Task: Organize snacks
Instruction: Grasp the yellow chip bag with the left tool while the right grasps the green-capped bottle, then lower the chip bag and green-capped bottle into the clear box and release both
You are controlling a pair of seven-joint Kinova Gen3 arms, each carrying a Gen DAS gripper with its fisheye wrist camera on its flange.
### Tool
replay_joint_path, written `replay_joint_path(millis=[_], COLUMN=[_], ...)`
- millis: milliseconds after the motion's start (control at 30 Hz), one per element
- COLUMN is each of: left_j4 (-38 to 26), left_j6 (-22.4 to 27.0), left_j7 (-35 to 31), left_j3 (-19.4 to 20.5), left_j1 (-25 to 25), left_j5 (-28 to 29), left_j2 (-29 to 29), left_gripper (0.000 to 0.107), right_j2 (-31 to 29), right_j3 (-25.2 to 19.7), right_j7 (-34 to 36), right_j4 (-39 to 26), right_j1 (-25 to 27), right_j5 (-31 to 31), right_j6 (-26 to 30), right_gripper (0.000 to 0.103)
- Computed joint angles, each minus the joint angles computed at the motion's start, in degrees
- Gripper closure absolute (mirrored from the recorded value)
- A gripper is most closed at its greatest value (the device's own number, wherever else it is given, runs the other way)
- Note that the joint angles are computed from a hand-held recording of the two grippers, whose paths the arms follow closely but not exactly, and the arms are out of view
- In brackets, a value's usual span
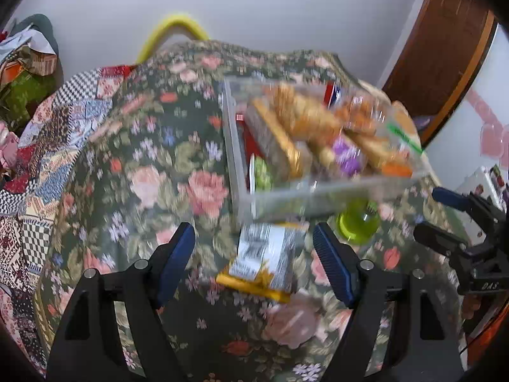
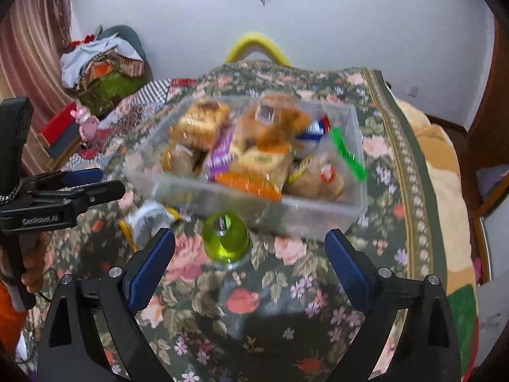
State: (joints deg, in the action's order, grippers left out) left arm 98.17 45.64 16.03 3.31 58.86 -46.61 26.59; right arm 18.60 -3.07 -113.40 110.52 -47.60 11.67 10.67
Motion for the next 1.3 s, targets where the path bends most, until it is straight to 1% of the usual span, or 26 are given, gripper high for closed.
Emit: replay_joint_path(millis=[67,133,267,367,433,500,533,567,600,667,700,733,800,900,967,1000,1067,1133,1300], left_j4=[0.6,1.1,1.9,2.5,2.5,2.1,2.0,2.0,1.9,1.8,2.0,2.1,2.2,2.4,1.8,1.2,1.4,1.1,-0.5], left_j6=[-2.0,-4.1,-9.0,-12.5,-13.8,-14.6,-14.8,-14.9,-14.8,-14.7,-15.1,-15.2,-14.8,-13.1,-11.0,-9.2,-7.5,-5.4,0.3], left_j7=[-0.8,-1.5,-3.7,-5.0,-5.6,-7.0,-7.1,-6.8,-6.7,-6.3,-6.0,-5.6,-5.1,-3.3,-2.6,-2.2,-0.8,0.8,2.4], left_j3=[0.5,0.3,-0.9,-2.6,-3.9,-4.6,-5.5,-6.5,-7.3,-8.4,-8.8,-9.1,-9.6,-9.8,-8.9,-8.4,-7.4,-6.3,-3.3], left_j1=[-0.9,-1.4,-2.2,-2.2,-1.8,-1.8,-1.2,-0.2,0.7,1.9,2.3,2.8,3.8,5.7,6.3,6.9,7.5,8.2,8.3], left_j5=[0.8,1.6,3.3,4.4,5.2,6.4,6.4,6.2,6.0,5.5,5.2,5.1,4.4,2.9,2.4,2.0,0.5,-1.0,-4.4], left_j2=[0.9,1.6,2.9,3.7,4.3,5.1,5.5,5.7,5.9,6.0,5.9,5.9,5.7,4.8,4.3,4.0,2.9,2.0,-0.1], left_gripper=[0.031,0.031,0.031,0.031,0.031,0.031,0.031,0.033,0.035,0.049,0.05,0.054,0.057,0.059,0.059,0.059,0.059,0.059,0.059], right_j2=[0.9,2.4,4.8,6.6,7.5,8.1,8.2,8.5,8.6,9.0,8.9,8.7,8.5,7.8,7.2,6.7,5.9,4.7,1.0], right_j3=[0.8,-1.8,-5.8,-7.2,-7.3,-7.2,-6.3,-6.3,-6.3,-6.9,-6.1,-5.5,-4.9,-6.1,-6.5,-5.9,-5.6,-6.4,-5.7], right_j7=[-0.5,1.3,4.8,6.8,7.5,7.9,7.5,7.7,7.8,8.6,8.1,7.8,7.8,9.0,9.6,9.2,9.0,9.4,8.8], right_j4=[-0.1,-1.5,-4.2,-6.3,-7.3,-8.2,-8.4,-8.7,-9.0,-9.4,-9.2,-8.9,-8.3,-7.4,-6.7,-6.1,-5.1,-3.7,-0.8], right_j1=[-1.1,1.0,4.1,5.2,5.3,5.0,4.1,4.1,4.0,4.4,3.5,2.8,2.1,3.2,3.6,3.0,2.7,3.6,3.2], right_j5=[0.4,-0.4,-2.7,-4.5,-5.4,-6.1,-6.0,-6.2,-6.2,-6.9,-6.5,-6.2,-5.5,-5.9,-6.3,-6.1,-6.1,-6.6,-6.6], right_j6=[0.2,1.6,4.1,5.3,5.8,6.7,6.8,6.9,7.1,7.1,6.8,6.5,5.8,5.2,5.0,4.6,4.0,2.9,0.7], right_gripper=[0.009,0.011,0.027,0.033,0.034,0.038,0.042,0.046,0.049,0.057,0.057,0.057,0.057,0.059,0.06,0.06,0.06,0.06,0.06])
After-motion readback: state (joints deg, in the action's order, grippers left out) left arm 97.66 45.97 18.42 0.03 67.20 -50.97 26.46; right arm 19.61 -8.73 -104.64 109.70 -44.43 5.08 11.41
